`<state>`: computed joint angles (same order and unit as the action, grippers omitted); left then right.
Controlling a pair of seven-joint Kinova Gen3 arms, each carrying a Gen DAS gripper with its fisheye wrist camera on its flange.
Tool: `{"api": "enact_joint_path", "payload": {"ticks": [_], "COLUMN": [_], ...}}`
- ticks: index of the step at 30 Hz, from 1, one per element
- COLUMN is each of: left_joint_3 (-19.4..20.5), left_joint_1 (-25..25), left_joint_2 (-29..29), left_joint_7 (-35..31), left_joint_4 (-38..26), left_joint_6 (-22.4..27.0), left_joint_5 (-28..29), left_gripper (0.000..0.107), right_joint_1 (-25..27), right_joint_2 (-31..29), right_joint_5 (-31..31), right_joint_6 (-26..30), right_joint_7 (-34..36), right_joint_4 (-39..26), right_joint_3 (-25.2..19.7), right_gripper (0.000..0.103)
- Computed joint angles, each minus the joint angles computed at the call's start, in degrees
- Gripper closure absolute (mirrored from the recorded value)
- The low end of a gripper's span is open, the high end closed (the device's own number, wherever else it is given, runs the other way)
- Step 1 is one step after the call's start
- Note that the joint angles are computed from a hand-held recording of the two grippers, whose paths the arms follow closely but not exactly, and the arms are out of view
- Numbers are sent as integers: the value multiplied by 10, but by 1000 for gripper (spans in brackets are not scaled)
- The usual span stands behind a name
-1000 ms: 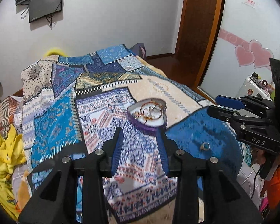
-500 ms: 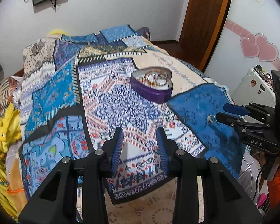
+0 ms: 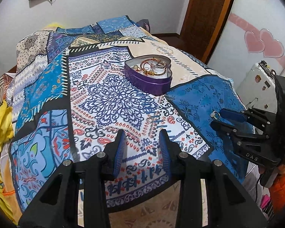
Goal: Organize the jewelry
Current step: 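Grasp the last gold ring with the right tool while the left tool grasps a silver piece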
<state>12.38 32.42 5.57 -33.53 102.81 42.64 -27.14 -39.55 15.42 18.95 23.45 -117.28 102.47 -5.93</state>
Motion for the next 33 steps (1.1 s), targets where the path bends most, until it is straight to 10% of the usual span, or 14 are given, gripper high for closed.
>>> {"api": "enact_joint_path", "payload": {"ticks": [8, 28, 33], "left_joint_3": [-6, -44, -48], "left_joint_1": [-3, -6, 2], "left_joint_2": [19, 69, 68], "left_joint_7": [-27, -80, -69], "left_joint_4": [-11, -33, -31], "left_joint_6": [-11, -40, -41], "left_joint_5": [25, 70, 58], "left_gripper": [72, 98, 98], "right_joint_1": [52, 61, 120], "right_joint_2": [2, -4, 5], "right_joint_5": [-81, -116, -196], "right_joint_6": [-30, -52, -21], "right_joint_7": [76, 104, 179], "right_joint_4": [5, 7, -10], "right_joint_3": [-35, -25, -77], "right_gripper": [100, 99, 75]}}
